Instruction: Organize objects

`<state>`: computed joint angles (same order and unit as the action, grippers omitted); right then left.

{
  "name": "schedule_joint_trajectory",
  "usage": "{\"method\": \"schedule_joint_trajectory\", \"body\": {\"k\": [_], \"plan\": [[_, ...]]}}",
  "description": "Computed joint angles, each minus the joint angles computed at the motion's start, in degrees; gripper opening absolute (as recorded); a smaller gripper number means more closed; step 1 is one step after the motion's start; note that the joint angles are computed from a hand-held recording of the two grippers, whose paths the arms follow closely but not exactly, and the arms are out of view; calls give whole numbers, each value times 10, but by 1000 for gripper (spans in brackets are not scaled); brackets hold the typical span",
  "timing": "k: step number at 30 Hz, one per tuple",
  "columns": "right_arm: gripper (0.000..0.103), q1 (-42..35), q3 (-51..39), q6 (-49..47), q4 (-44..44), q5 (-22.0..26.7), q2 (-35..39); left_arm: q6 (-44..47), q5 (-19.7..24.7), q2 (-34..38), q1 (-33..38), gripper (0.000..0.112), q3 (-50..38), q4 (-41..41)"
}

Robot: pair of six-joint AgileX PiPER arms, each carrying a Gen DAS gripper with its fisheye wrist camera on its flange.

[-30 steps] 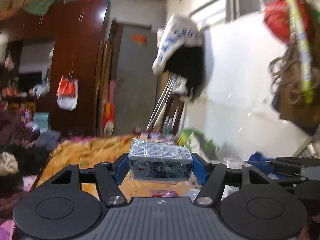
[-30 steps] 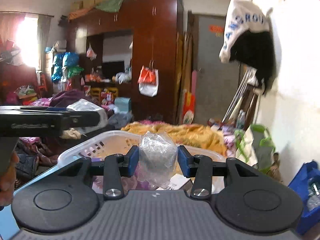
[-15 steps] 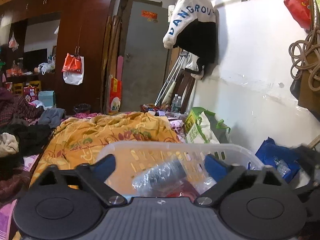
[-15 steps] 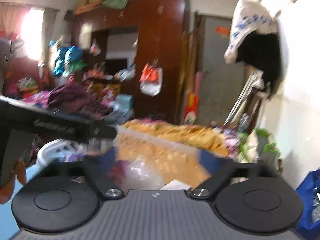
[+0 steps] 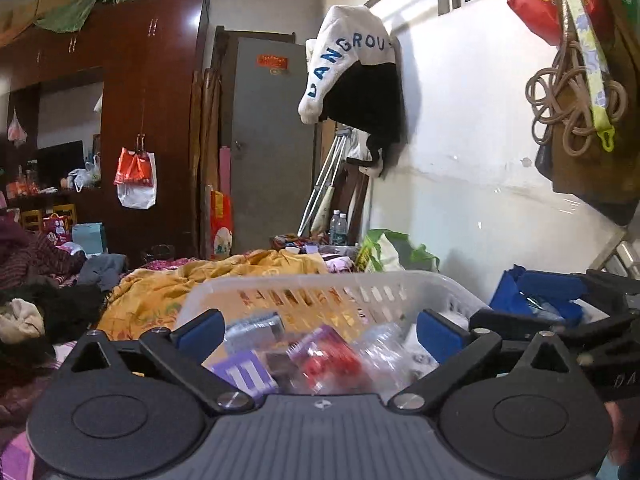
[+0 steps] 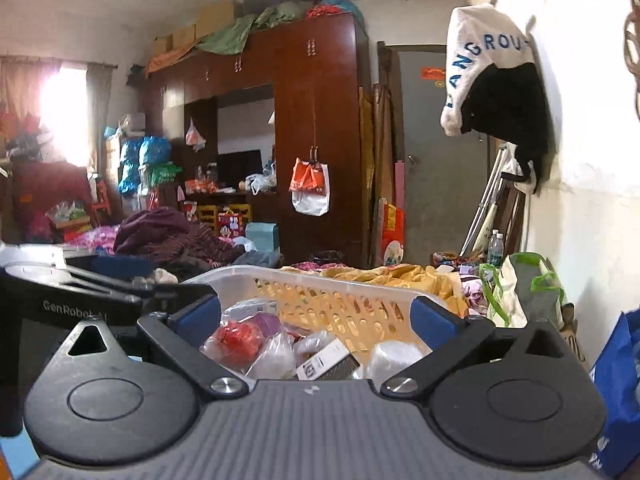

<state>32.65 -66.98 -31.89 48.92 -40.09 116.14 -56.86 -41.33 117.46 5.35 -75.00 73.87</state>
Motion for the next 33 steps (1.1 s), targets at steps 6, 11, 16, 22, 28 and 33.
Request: {"method": "schedule_joint_trajectory", "body": {"k": [6, 11, 16, 22, 28, 33], "plan": [[103, 20, 37, -33, 67, -20, -23, 45, -14, -13, 7, 103, 48, -18], [103, 30, 37, -69, 130, -39, -15, 104, -26, -25, 18, 103, 92, -61], [103, 18, 35, -57, 125, -21, -11, 131, -19, -27, 20, 103, 104, -82], [103, 26, 39, -59, 126, -27, -5, 186, 7, -30, 14, 103, 115, -120], [103, 36, 38, -76, 140, -40, -3, 155, 23, -31, 14, 103, 105, -96], [103, 39, 38, -78, 142, -42, -5, 159, 35, -35, 11, 103, 108, -101]]}}
